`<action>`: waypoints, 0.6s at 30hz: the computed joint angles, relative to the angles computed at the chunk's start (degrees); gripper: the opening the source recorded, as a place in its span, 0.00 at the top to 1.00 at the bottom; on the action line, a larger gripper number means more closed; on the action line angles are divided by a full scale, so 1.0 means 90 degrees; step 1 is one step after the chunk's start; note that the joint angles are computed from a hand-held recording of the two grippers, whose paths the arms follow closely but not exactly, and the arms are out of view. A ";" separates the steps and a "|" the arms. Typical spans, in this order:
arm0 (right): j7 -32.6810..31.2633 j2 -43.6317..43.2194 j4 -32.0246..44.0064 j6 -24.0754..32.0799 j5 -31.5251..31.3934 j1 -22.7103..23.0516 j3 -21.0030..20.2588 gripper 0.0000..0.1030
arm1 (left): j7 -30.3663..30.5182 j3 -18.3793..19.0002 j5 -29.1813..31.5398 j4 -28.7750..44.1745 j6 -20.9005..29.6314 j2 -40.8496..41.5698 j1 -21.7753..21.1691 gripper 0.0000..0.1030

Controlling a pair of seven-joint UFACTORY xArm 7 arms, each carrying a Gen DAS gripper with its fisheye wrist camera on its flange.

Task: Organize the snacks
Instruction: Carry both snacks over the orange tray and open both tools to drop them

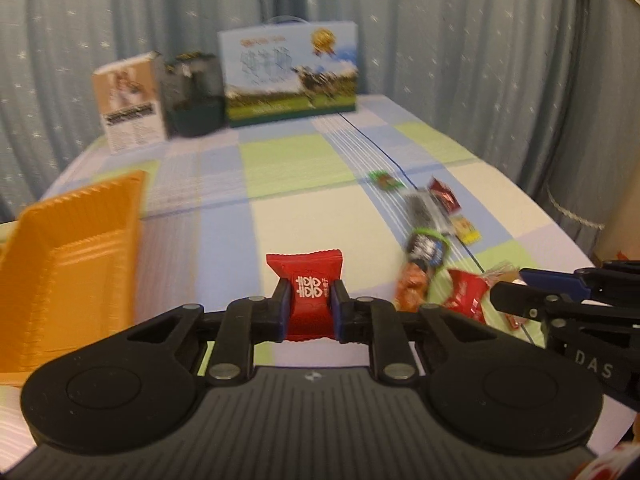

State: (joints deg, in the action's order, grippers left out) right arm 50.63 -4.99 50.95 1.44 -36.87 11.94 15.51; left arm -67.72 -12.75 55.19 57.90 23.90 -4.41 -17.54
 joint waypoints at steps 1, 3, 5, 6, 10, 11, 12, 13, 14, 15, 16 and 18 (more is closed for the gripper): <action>-0.0388 0.0082 0.0108 -0.0042 0.0376 0.0185 -0.0088 0.79 | -0.0028 0.0025 0.0019 -0.0082 0.0063 -0.0174 0.0026 0.82; -0.1090 0.0297 0.0406 -0.0109 0.1045 0.0486 -0.0183 0.79 | -0.0061 0.0025 0.0029 -0.0237 0.0248 -0.0525 0.0160 0.82; -0.2256 0.0596 0.0779 -0.0192 0.2219 0.0792 -0.0194 0.79 | -0.0023 0.0014 -0.0009 -0.0414 0.0415 -0.0881 0.0373 0.82; -0.2739 0.0768 0.1008 -0.0206 0.2700 0.0874 -0.0127 0.79 | 0.0025 0.0004 -0.0046 -0.0496 0.0507 -0.1044 0.0498 0.82; -0.3763 0.1656 0.2217 -0.0050 0.3467 0.1128 0.0158 0.79 | 0.0122 -0.0017 -0.0124 -0.0841 0.0775 -0.1591 0.1038 0.82; -0.3931 0.1895 0.2524 -0.0001 0.3540 0.1220 0.0178 0.79 | 0.0172 0.0030 -0.0215 -0.0929 0.0723 -0.1685 0.1158 0.82; -0.4138 0.2146 0.2846 0.0064 0.3674 0.1247 0.0284 0.79 | 0.0199 0.0076 -0.0302 -0.1015 0.0651 -0.1771 0.1277 0.82; -0.4305 0.2389 0.3149 0.0153 0.3774 0.1297 0.0353 0.79 | 0.0216 0.0092 -0.0354 -0.1086 0.0614 -0.1842 0.1403 0.82; -0.4433 0.2616 0.3441 0.0245 0.3840 0.1381 0.0375 0.79 | 0.0246 0.0088 -0.0380 -0.1144 0.0598 -0.1903 0.1527 0.82; -0.4578 0.2850 0.3741 0.0332 0.3922 0.1442 0.0427 0.79 | 0.0267 0.0075 -0.0396 -0.1197 0.0568 -0.1950 0.1650 0.82; -0.4691 0.3071 0.4030 0.0439 0.3983 0.1534 0.0439 0.79 | 0.0286 0.0071 -0.0432 -0.1248 0.0516 -0.1996 0.1766 0.82; -0.4950 0.3478 0.4567 0.0635 0.4117 0.1673 0.0495 0.79 | 0.0284 0.0090 -0.0555 -0.1372 0.0316 -0.2074 0.1982 0.82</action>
State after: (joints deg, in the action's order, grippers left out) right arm 6.08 26.31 92.05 7.15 0.18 26.99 19.96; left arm -65.16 -11.95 50.20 45.55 26.74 -23.08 0.30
